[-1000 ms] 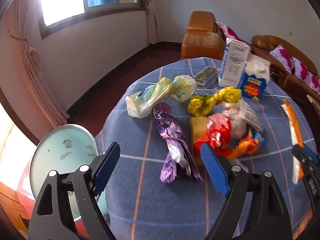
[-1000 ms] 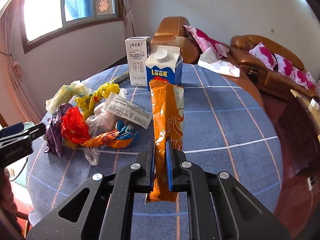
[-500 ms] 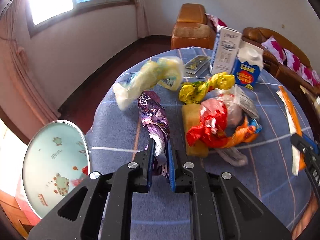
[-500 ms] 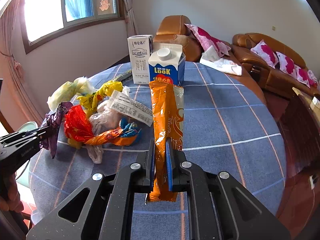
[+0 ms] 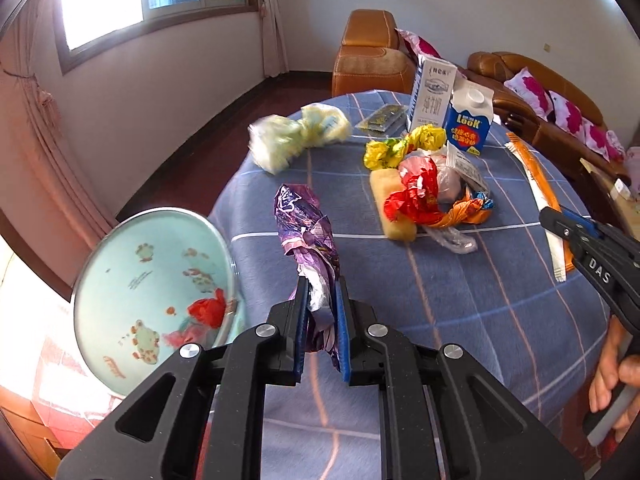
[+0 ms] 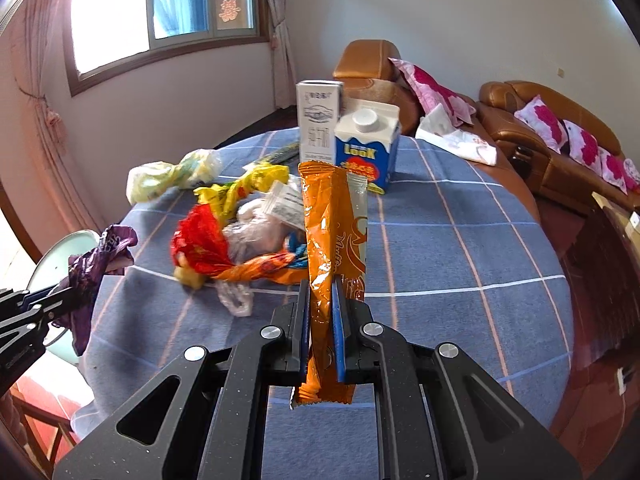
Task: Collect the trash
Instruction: 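Carry both wrappers toward the blue bucket, holding them above its rim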
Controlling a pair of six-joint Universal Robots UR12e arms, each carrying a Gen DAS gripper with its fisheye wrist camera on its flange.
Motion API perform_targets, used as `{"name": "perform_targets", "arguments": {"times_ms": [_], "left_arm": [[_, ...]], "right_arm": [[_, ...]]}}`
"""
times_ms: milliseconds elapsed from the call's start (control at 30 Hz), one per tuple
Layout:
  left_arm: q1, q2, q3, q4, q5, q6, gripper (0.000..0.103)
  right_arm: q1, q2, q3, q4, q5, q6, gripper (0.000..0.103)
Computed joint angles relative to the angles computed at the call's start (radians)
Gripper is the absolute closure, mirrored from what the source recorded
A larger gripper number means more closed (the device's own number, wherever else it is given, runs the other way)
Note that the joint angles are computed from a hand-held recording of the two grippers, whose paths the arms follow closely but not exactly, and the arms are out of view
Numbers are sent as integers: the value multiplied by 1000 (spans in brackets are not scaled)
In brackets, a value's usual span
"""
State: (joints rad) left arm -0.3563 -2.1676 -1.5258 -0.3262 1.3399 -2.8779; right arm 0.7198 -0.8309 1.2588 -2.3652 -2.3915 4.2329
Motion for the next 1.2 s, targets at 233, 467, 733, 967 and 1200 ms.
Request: {"name": "perform_targets", "arguments": {"times_ms": [233,467,733,967,1200], "left_arm": [[37,32,-44,42,8,-27,90],[67,50,-70,78,48,-60,90],[101,61,-93,91,78,-91,90],[122,61,-99,102,87,-115,90],[135,57,-99,103,89,-126,90]], "right_arm": [[11,41,-69,-27,14,-86,92],[19,98,-165,-54,51,-189,92],[24,158,-269,-61,95,-281,92],[29,210,-364,-51,118,-355,92],[32,271,-476,-37,140,-435,92]]}}
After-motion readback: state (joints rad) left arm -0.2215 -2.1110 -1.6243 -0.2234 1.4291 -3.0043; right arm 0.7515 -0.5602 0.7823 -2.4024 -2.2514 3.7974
